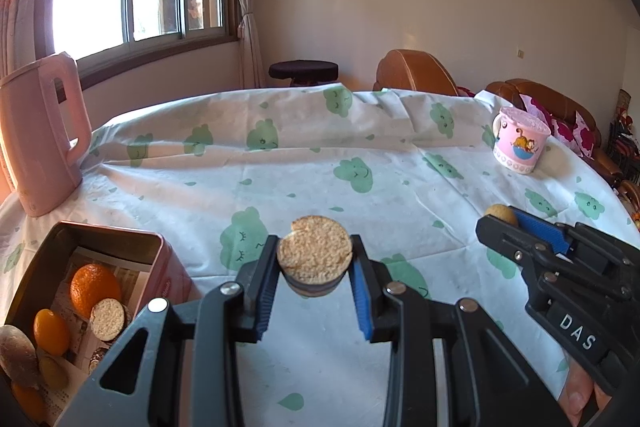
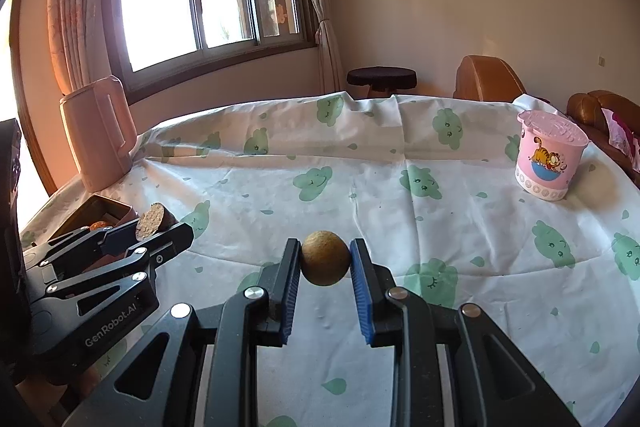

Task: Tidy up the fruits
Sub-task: 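Lift the small fruit and tan slice and carry both toward the tin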

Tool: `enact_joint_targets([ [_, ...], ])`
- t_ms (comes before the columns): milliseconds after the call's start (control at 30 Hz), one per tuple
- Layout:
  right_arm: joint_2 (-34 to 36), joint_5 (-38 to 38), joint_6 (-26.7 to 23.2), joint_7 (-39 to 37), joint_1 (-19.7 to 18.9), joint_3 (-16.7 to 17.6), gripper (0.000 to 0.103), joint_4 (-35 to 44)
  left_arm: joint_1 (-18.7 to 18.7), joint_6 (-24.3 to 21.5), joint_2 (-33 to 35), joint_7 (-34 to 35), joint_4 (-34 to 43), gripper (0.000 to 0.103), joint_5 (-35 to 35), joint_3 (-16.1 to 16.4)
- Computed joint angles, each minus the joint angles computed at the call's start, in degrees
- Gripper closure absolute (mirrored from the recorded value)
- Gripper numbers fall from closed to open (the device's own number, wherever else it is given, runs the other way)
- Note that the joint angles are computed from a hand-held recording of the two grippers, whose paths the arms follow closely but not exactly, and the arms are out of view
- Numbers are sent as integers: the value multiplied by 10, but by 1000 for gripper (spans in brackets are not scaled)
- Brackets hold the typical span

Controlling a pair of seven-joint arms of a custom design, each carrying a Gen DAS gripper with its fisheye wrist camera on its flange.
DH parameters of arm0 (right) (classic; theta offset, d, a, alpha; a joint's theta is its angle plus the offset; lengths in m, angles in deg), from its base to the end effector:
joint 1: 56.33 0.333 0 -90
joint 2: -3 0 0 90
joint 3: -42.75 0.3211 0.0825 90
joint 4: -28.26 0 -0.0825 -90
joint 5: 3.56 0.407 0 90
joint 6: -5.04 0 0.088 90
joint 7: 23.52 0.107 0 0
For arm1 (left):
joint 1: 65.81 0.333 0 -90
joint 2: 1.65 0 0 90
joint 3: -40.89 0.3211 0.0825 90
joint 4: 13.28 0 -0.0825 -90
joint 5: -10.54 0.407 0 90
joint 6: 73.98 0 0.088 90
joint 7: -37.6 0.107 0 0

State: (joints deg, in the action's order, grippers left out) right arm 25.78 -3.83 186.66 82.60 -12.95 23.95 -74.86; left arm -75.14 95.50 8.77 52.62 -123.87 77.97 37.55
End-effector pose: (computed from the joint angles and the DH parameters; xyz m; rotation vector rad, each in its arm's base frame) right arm 0.6356 0.3263 0.4505 -1.7419 1.3612 -0.6141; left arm 0.6188 -0.2006 0.4553 -1.6552 1.6366 -0.8867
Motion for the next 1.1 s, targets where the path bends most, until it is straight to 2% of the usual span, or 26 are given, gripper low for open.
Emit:
enact_joint_targets([
  [567, 3, 28, 26, -13, 55, -58, 76, -12, 4, -12, -14, -117, 0, 68, 124, -6],
  [1100, 13, 121, 57, -82, 134, -130, 76, -26, 18, -29, -31, -230, -5, 68, 242, -26],
])
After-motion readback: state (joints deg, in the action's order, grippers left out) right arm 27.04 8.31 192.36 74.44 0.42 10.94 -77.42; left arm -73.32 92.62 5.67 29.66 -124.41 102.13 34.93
